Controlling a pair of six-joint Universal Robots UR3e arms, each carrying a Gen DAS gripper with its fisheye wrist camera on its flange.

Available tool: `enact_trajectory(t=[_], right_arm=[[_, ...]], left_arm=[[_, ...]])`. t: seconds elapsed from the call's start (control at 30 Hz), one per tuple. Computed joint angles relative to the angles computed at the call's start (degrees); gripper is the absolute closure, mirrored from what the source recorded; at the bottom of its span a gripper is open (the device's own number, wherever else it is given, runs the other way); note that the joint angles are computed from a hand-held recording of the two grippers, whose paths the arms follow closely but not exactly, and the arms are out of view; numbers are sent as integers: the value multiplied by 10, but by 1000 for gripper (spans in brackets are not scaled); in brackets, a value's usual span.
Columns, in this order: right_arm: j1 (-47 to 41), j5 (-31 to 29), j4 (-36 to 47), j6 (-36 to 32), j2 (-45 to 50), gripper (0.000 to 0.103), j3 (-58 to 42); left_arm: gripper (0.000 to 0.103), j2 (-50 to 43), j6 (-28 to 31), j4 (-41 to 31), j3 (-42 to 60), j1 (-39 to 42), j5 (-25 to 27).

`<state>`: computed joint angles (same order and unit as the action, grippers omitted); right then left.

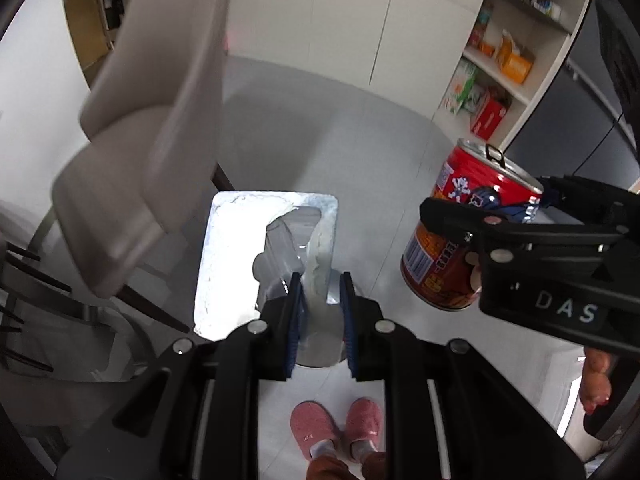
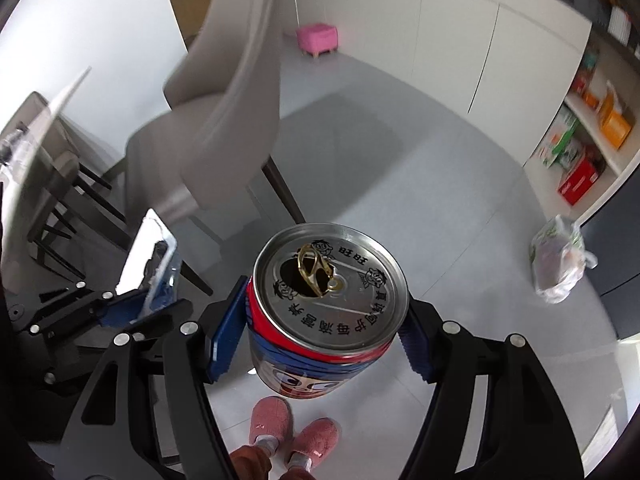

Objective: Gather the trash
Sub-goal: 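Carry the clear plastic with the left gripper while the right carries the can to the bin, then open both grippers to drop the can and clear plastic into the bin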

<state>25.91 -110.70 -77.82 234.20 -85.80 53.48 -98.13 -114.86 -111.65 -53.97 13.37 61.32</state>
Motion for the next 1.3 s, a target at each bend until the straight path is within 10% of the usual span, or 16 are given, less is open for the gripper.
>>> enact_trajectory(t=[0.23, 0.5, 0.93, 1.07, 1.3], right_arm=[[-57, 55, -350, -41, -79, 37, 414], [-91, 103, -565, -112, -15, 33, 566], [-99, 87, -548, -112, -47, 27, 604], [-97, 65, -518, -110, -67, 27, 597], [-87, 54, -407, -94, -107, 27, 533]], left_arm=[[84, 9, -19, 306, -311, -28, 36], [84, -41, -22, 486, -446, -42, 59], [81, -73, -17, 518, -461, -71, 46], [53, -79, -12, 516, -458, -72, 26], [51, -45, -9, 414, -394, -71, 32]])
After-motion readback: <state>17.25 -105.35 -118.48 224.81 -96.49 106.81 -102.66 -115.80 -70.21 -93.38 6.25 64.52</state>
